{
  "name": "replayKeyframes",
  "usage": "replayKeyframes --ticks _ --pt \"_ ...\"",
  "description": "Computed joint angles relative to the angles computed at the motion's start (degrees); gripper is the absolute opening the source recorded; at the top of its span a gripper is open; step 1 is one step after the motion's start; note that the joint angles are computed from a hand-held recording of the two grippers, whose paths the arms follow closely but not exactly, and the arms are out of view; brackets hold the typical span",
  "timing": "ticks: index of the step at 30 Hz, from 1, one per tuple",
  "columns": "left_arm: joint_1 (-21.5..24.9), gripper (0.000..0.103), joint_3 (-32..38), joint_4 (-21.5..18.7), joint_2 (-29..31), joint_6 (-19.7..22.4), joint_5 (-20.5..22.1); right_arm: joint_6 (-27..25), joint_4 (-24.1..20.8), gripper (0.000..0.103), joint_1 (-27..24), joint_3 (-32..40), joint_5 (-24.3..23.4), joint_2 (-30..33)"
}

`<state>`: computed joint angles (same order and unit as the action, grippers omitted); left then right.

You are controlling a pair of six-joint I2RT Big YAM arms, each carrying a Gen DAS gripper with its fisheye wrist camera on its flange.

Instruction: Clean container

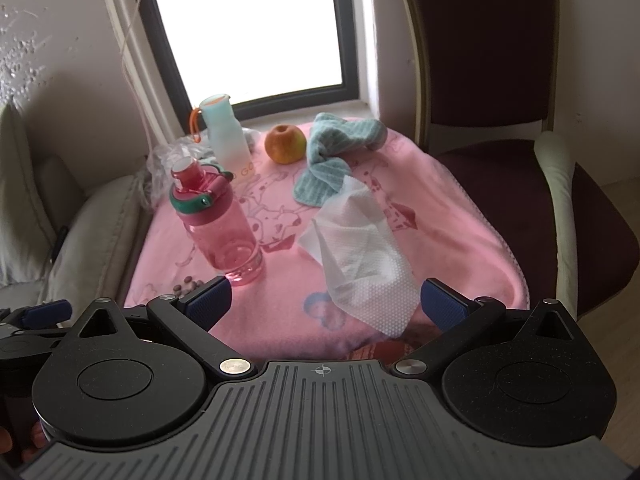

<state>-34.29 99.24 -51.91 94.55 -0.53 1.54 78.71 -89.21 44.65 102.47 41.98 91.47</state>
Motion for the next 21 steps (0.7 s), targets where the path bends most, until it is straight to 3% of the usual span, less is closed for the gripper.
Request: replayKeyframes --ticks 21 --pt "0.3 0.102 0.1 -0.4 0.2 0.0 -0.4 -1.0 1.1 0.103 -0.4 -1.0 -0.9 -1.1"
